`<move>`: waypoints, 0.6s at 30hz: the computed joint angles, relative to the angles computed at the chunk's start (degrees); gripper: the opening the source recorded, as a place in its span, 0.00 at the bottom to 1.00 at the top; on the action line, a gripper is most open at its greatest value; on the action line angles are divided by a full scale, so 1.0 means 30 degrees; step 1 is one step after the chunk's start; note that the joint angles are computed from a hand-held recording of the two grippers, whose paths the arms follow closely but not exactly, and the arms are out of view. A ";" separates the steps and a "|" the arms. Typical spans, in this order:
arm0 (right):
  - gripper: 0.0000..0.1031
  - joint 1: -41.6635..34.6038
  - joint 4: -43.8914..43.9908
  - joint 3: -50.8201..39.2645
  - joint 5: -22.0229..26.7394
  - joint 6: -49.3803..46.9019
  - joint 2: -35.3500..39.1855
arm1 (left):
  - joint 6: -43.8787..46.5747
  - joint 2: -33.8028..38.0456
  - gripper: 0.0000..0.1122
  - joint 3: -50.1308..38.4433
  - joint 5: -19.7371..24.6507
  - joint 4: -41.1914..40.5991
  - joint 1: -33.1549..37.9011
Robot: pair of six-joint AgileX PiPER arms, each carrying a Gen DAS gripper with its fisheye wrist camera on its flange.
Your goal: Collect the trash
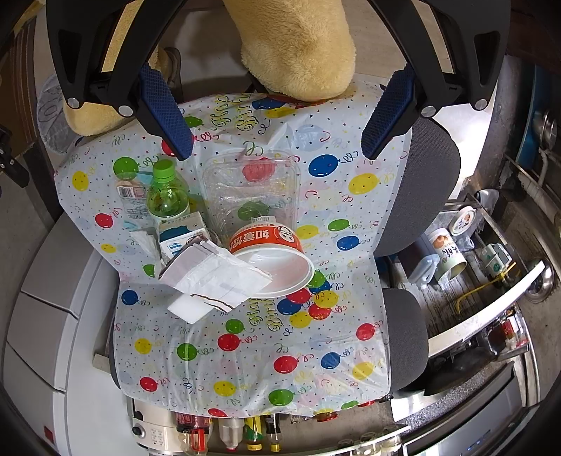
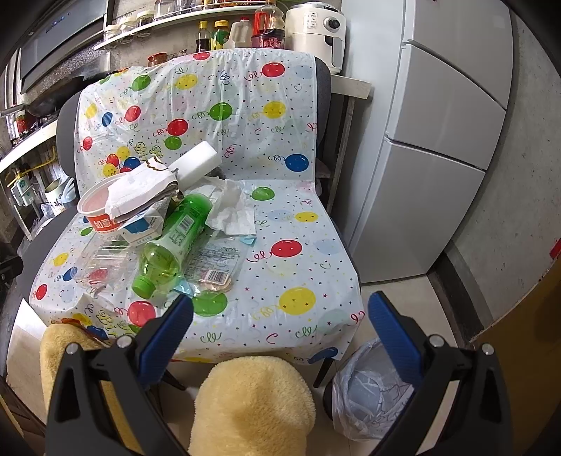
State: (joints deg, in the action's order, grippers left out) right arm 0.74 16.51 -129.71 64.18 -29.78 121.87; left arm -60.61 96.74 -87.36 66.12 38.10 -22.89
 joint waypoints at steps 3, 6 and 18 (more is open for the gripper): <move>0.94 0.0003 -0.0004 0.0120 -0.0100 -0.0017 -0.0046 | -0.0040 -0.0015 0.85 0.0017 0.0001 0.0022 -0.0006; 0.94 0.0002 0.0016 0.0194 -0.0152 -0.0024 -0.0079 | -0.0040 -0.0027 0.85 0.0047 -0.0045 0.0011 0.0018; 0.94 -0.0052 0.0016 0.0060 -0.0117 -0.0006 0.0051 | -0.0023 -0.0061 0.85 0.0108 -0.0069 -0.0070 0.0058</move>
State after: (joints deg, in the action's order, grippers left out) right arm 0.58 16.56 -129.53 63.82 -29.80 122.03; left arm -60.68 96.56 -87.04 65.91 37.88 -22.71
